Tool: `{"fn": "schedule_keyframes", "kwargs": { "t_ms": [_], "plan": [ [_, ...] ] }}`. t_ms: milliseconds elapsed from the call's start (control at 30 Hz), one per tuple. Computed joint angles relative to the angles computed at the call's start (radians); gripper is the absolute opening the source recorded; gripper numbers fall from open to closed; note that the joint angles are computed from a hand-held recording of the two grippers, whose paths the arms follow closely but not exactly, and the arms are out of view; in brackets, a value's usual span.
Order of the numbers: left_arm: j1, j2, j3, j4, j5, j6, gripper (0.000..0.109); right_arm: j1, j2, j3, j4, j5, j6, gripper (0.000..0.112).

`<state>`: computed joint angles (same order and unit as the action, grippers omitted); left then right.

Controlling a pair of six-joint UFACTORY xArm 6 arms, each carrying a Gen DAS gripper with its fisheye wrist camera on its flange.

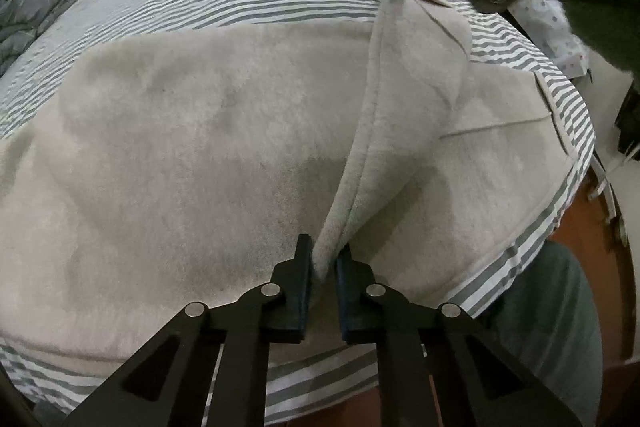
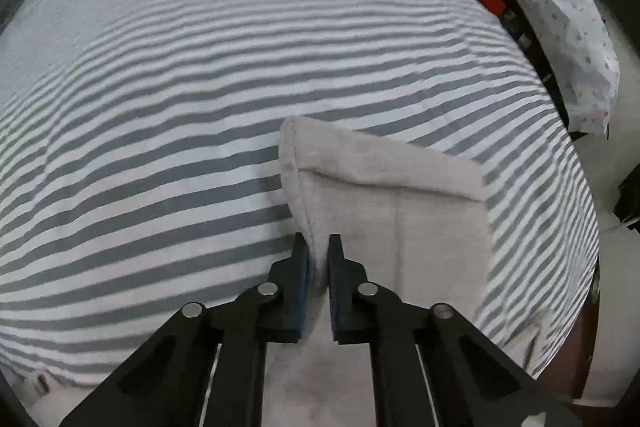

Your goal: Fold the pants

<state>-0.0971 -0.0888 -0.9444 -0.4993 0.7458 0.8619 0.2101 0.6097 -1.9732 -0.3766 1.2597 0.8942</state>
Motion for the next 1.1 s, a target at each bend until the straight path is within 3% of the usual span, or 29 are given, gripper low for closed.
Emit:
{"fn": "schedule_keyframes", "kwargs": {
  "t_ms": [300,600,867,1100],
  "plan": [
    [0.019,-0.082,0.033,-0.058,0.0,0.077,0.008,-0.052,-0.522,0.569,-0.074,-0.218,0.164,0.005],
    [0.031,-0.172,0.085,-0.088,0.011,0.185,0.008,-0.144,-1.048,1.1,-0.003,-0.326,0.306,0.005],
    [-0.014,-0.2,0.168,0.015,-0.083,0.208,0.008,-0.25,-1.22,1.46,0.177,-0.478,0.301,0.005],
    [-0.001,-0.238,0.177,-0.024,-0.07,0.265,0.008,-0.232,-1.284,1.481,0.1,-0.486,0.327,0.005]
  ]
}}
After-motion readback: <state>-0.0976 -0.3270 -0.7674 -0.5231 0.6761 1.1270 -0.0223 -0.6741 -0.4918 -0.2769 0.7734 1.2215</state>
